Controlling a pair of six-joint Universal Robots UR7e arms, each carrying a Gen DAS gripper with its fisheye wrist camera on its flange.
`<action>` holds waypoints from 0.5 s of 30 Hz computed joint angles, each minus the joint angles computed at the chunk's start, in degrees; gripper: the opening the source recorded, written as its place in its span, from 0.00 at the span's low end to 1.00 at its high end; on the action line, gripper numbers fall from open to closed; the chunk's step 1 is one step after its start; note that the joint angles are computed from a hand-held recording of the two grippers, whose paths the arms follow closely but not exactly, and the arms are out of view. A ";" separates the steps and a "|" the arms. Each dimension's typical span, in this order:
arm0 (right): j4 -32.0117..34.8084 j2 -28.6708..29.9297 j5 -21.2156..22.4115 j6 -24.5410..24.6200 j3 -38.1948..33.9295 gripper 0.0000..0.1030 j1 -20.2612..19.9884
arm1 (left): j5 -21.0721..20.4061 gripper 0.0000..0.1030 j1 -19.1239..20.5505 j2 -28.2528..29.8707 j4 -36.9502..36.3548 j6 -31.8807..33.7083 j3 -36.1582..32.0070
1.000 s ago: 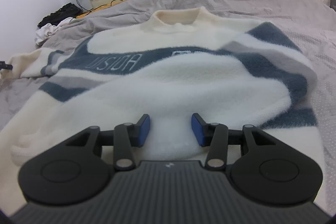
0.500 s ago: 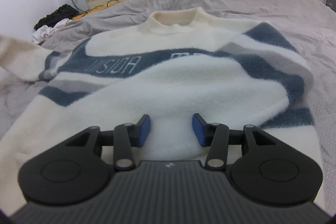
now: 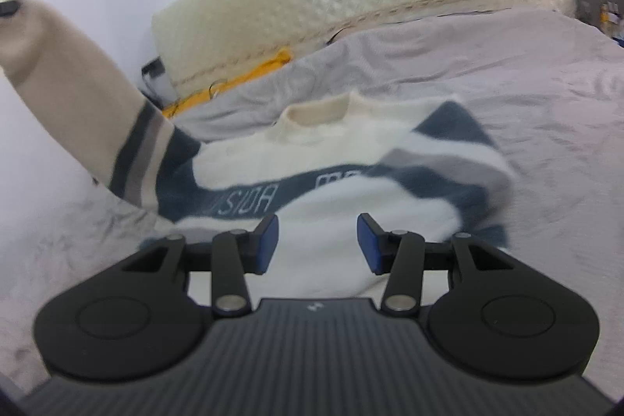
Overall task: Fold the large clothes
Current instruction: 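Grasp the other sleeve cuff with the left gripper and lift it, then fold the sleeve across the sweater front and open the left gripper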
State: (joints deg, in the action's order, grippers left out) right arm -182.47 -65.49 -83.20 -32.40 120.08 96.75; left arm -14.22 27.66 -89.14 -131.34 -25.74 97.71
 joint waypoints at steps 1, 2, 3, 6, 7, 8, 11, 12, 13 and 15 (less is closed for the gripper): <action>0.55 -0.92 0.06 1.03 0.07 0.47 -0.36 | -1.17 0.08 0.18 2.35 -4.67 2.75 0.10; 0.91 -1.81 0.21 2.13 0.11 0.47 -0.82 | -2.68 0.08 0.49 4.81 -9.49 5.42 0.20; 0.96 -2.49 0.46 3.13 0.16 0.47 -1.26 | -4.65 0.08 1.04 7.49 -14.45 8.02 0.23; 0.77 -4.10 1.05 6.23 -0.08 0.47 -2.51 | -9.32 0.08 2.14 13.29 -20.87 8.14 1.10; 0.37 -4.42 0.73 6.80 -0.21 0.47 -2.71 | -11.05 0.08 2.69 15.38 -22.69 7.57 1.43; 0.07 -4.61 0.37 7.19 -0.44 0.48 -2.84 | -12.98 0.08 3.40 17.36 -24.58 7.26 1.67; -0.91 -5.18 0.93 8.85 -0.82 0.48 -3.87 | -16.79 0.08 4.74 22.73 -25.55 6.13 2.20; -0.67 -5.46 1.03 9.69 -0.94 0.48 -4.27 | -18.15 0.08 5.38 24.38 -25.64 5.90 2.42; 0.11 -5.43 0.84 10.58 -1.52 0.48 -4.52 | -19.89 0.08 6.19 26.01 -25.67 5.18 2.62; 0.57 -5.45 1.24 11.43 -1.96 0.48 -5.28 | -22.61 0.08 7.69 27.76 -26.44 3.49 4.30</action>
